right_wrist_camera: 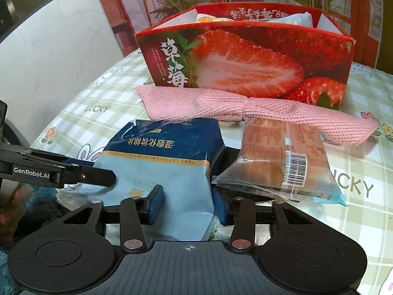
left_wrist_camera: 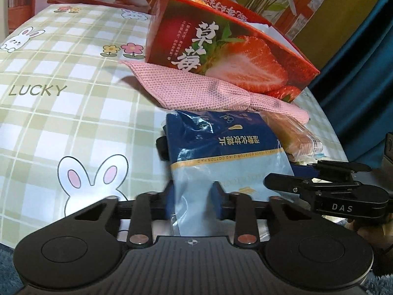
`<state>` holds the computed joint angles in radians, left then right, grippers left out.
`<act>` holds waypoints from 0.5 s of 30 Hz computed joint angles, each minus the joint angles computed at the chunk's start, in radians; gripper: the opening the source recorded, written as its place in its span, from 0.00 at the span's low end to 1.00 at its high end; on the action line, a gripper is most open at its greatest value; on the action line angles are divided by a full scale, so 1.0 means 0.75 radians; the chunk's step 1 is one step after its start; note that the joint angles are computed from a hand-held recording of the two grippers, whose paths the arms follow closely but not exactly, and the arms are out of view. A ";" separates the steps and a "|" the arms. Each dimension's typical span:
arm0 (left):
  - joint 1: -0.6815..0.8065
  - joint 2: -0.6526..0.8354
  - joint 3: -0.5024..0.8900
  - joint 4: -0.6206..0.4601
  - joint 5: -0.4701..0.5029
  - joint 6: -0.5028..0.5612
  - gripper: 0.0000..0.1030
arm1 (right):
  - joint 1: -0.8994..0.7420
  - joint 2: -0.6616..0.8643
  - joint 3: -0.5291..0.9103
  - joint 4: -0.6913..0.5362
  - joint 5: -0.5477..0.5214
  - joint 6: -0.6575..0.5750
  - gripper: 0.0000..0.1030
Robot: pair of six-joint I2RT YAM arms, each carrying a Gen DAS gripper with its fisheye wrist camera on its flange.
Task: Organize soft objects
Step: 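Close both grippers on the blue package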
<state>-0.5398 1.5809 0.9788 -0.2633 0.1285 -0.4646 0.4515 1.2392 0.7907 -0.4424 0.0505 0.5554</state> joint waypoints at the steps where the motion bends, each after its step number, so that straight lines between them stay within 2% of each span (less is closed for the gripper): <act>1: -0.001 -0.007 -0.005 0.008 -0.005 0.000 0.24 | 0.000 0.000 0.001 -0.002 0.003 -0.003 0.30; 6: -0.021 -0.039 -0.018 0.027 -0.051 0.030 0.21 | 0.043 -0.021 0.015 -0.020 0.044 -0.055 0.12; 15: -0.053 -0.139 -0.052 0.065 -0.163 0.074 0.18 | 0.082 -0.062 0.038 -0.003 0.118 -0.102 0.11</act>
